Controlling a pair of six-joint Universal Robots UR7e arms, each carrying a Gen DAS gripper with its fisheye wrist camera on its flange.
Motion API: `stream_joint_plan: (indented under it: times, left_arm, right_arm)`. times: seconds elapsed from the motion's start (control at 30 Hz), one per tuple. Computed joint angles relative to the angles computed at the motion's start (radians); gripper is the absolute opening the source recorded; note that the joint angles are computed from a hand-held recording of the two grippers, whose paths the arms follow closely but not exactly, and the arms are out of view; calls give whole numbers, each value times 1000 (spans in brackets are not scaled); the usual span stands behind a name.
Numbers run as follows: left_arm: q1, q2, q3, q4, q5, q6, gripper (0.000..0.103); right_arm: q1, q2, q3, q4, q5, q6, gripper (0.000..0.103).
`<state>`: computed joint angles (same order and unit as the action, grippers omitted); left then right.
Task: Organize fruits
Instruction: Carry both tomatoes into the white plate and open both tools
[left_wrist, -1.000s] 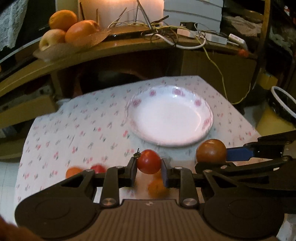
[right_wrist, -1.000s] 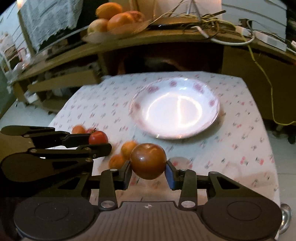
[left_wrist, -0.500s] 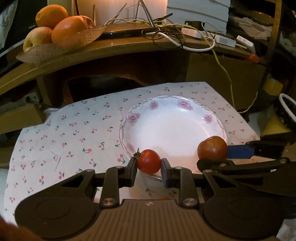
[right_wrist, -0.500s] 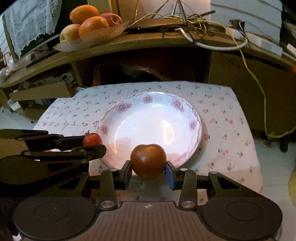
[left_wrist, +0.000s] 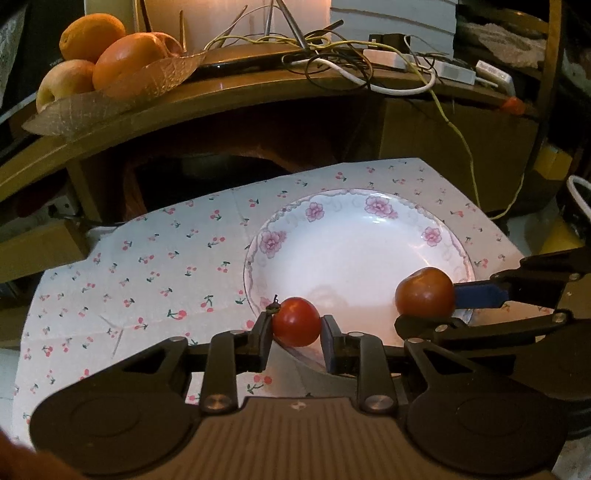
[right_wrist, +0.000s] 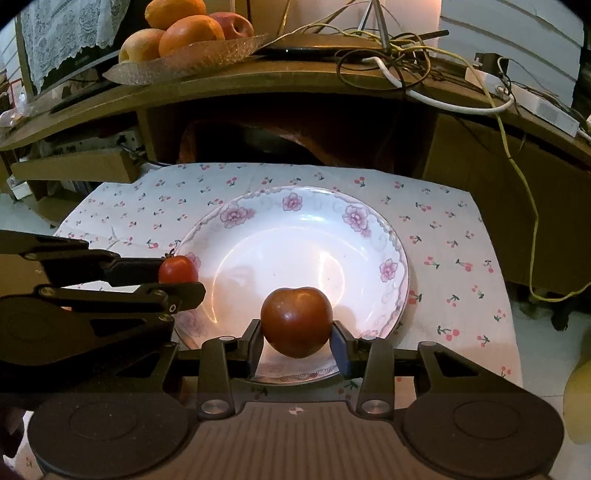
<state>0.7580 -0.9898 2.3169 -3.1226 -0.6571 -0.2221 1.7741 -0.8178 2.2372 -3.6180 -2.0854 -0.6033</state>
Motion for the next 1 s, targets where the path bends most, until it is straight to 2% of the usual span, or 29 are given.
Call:
stream_joint_plan:
  times: [0.4,0.5,1.0]
  left_arm:
    - [-5,4,-4,3,17,1,34]
    - [-7,2,-1,-8,18,3,34]
    - [-45,-57,53,-1,12,23,45]
  right_arm:
    - [-2,20,-9,-48,-10,-15,43]
    - [0,24,-9,-69,-8,-25,46]
    - [-7,-11,27,-114,37,-39,52]
